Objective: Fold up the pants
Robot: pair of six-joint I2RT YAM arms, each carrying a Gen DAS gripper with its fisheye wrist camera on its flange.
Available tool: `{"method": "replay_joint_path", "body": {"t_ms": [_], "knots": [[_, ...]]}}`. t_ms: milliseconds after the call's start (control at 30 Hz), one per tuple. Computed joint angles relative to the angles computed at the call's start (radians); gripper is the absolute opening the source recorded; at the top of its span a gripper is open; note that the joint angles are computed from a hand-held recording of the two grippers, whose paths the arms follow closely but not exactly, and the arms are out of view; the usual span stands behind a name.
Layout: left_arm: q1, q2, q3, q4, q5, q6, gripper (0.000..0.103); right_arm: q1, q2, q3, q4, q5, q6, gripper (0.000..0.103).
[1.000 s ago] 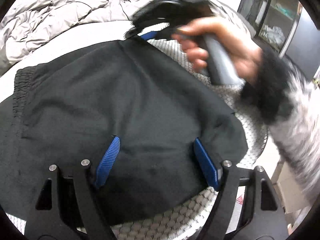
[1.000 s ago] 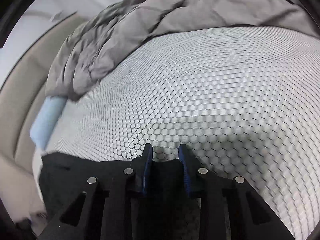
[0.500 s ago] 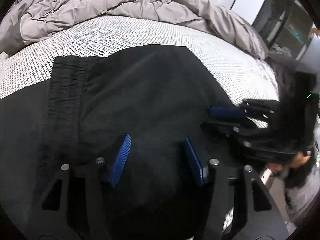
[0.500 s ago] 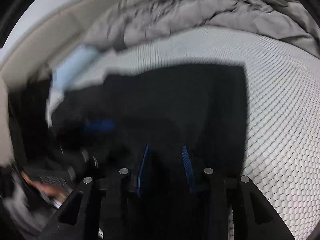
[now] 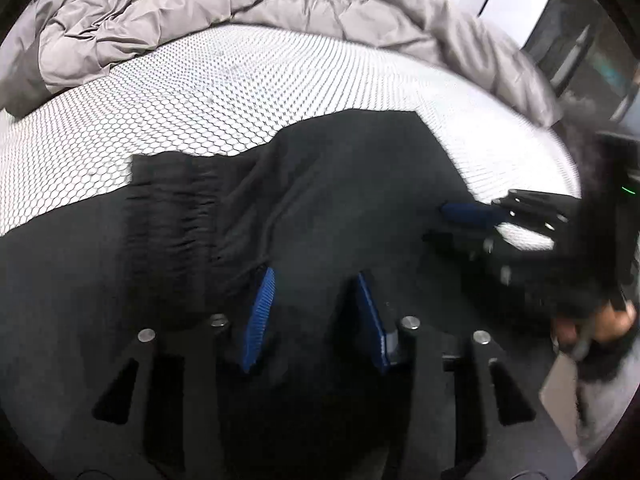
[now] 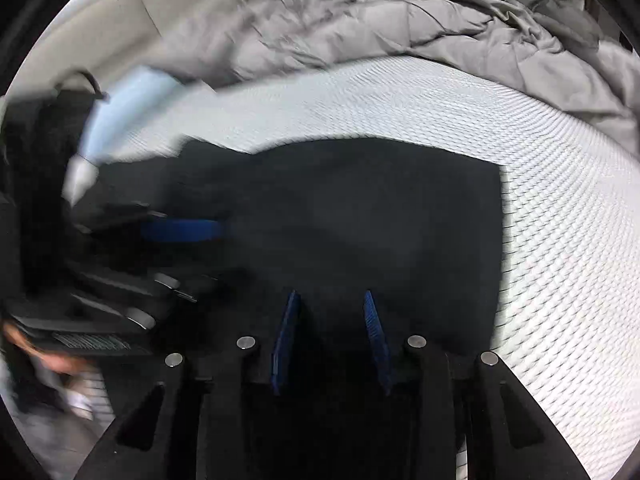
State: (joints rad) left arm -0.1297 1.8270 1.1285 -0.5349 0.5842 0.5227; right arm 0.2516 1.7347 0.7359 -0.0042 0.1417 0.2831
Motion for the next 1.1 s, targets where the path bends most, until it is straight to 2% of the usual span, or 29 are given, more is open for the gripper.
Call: {"method": "replay_joint_path", "body": {"t_ms": [133, 200, 233, 300, 400, 467, 533, 600, 667, 767, 800, 867, 933, 1000, 1033, 1100], "knots": [[0.067, -0.034, 0.042, -0.117, 0.062, -0.009, 0.04, -0.065, -0.108, -0.096, -0.016, 0.05, -0.022, 0.033], [0.041, -0.062, 0.044, -0.072, 0.071, -0.042, 0.041, -0.09, -0.178, -0.133, -0.011, 0.004, -0.024, 0.034], [0.004, -0.049, 0.069, -0.044, 0.028, -0.083, 0.041, -0.092, -0.179, -0.12, -0.002, -0.023, -0.025, 0.034], [-0.061, 0.02, 0.155, -0.072, -0.046, -0.134, 0.041, -0.099, -0.139, -0.071, 0.018, -0.077, -0.033, 0.034], [-0.134, 0.161, 0.287, -0.088, -0.177, -0.147, 0.039, -0.124, -0.013, 0.048, 0.008, -0.144, -0.034, 0.034], [-0.094, 0.211, 0.326, -0.126, -0.112, -0.111, 0.033, -0.143, 0.105, 0.164, -0.04, -0.18, -0.062, 0.034], [-0.044, 0.2, 0.325, -0.154, -0.053, -0.088, 0.031, -0.14, 0.144, 0.193, -0.058, -0.117, -0.113, 0.032], [-0.003, 0.155, 0.298, -0.172, -0.02, -0.083, 0.031, -0.149, 0.086, 0.121, -0.04, -0.009, -0.14, 0.032], [0.041, 0.049, 0.213, -0.161, -0.006, -0.066, 0.032, -0.167, 0.018, 0.05, -0.038, 0.048, -0.109, 0.034], [0.07, -0.099, 0.069, -0.158, 0.075, 0.0, 0.041, -0.166, -0.173, -0.102, -0.012, -0.003, -0.058, 0.034], [0.055, -0.132, 0.026, -0.157, 0.081, 0.024, 0.046, -0.129, -0.247, -0.163, 0.01, -0.016, -0.044, 0.034], [0.022, -0.194, -0.08, -0.113, 0.037, 0.058, 0.046, 0.0, -0.327, -0.238, 0.04, -0.003, 0.004, 0.035], [-0.01, -0.211, -0.166, -0.039, -0.048, 0.075, 0.046, 0.1, -0.303, -0.253, 0.066, -0.01, 0.071, 0.035], [0.038, -0.237, -0.222, -0.003, -0.031, 0.116, 0.046, 0.184, -0.202, -0.242, 0.107, 0.003, 0.087, 0.035], [0.094, -0.259, -0.242, -0.012, -0.006, 0.145, 0.046, 0.219, -0.153, -0.238, 0.106, 0.051, 0.077, 0.035], [0.196, -0.261, -0.233, -0.089, 0.038, 0.192, 0.047, 0.274, -0.183, -0.301, 0.13, 0.188, 0.086, 0.035]]}}
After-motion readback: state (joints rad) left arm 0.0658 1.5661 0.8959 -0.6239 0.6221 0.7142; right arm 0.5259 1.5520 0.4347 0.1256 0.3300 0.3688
